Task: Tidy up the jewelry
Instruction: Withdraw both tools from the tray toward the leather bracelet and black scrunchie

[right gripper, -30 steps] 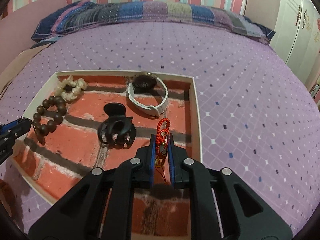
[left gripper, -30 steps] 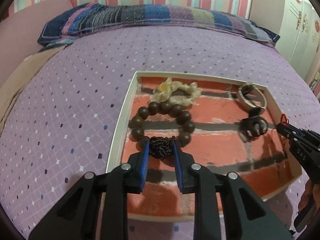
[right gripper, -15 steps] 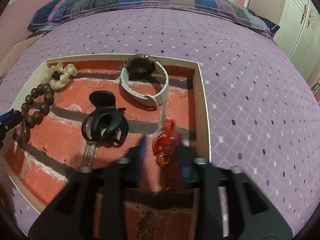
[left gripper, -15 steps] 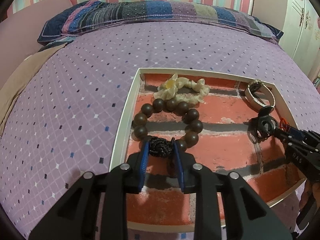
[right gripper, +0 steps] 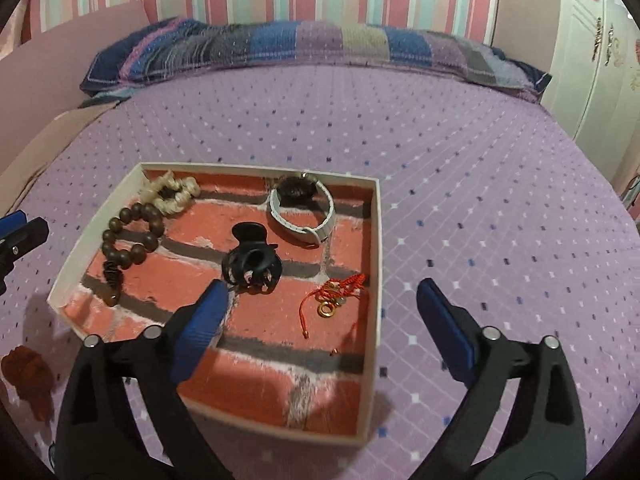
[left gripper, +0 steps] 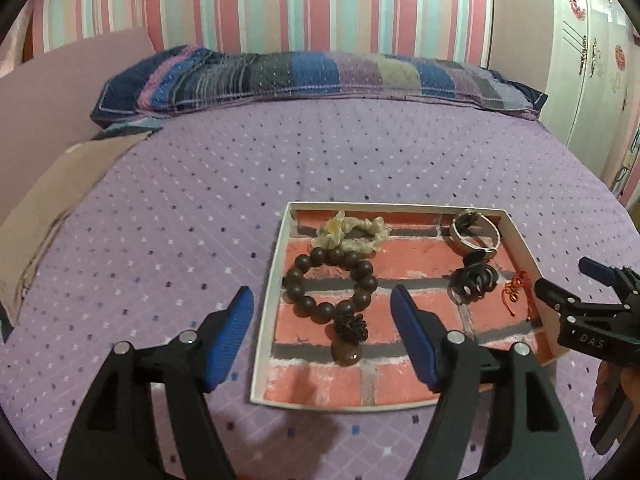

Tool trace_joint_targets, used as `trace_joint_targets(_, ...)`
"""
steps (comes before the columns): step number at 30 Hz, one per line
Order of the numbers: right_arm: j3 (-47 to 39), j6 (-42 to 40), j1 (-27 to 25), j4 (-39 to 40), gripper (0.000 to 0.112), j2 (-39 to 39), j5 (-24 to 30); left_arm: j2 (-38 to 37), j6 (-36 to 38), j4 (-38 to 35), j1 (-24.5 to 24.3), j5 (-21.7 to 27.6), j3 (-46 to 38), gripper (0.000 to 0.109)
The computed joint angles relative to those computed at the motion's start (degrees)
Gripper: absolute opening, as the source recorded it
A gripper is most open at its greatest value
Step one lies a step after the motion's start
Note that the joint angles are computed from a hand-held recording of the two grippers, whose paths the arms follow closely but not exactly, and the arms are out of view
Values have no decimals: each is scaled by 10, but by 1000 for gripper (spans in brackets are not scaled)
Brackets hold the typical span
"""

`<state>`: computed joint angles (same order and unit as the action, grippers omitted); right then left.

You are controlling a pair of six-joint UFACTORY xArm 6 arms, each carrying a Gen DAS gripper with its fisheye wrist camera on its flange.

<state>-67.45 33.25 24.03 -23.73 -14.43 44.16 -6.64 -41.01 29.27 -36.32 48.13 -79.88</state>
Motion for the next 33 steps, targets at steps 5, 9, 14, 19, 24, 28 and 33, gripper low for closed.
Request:
trace_joint_targets(5, 40, 40, 26, -39, 98, -59, 15, -58, -7, 18, -19, 5, 51, 74)
trace_joint_targets(9, 79, 73, 53, -64, 99, -113, 31, -116, -36, 45, -40, 9, 107, 89)
trace_joint_targets(14, 133, 118, 88, -86, 99, -178, 43, -177, -45, 20, -63, 12, 169, 91)
trace_joint_targets(19, 180, 171, 141, -135, 99, -243, 85, -239, -100, 57, -97, 27, 228, 92)
trace_joint_targets(24, 220, 215, 202, -175, 99, -295, 142, -289, -150, 89, -141, 58, 272, 92)
trace_joint_targets(28, 259, 254, 244, -191, 99, -341, 179, -331, -182, 107, -190, 92, 314, 92)
trace_joint_targets(33, 294, 285, 291, -206, 99, -386, 229, -354, -223, 141, -252, 147, 343, 92)
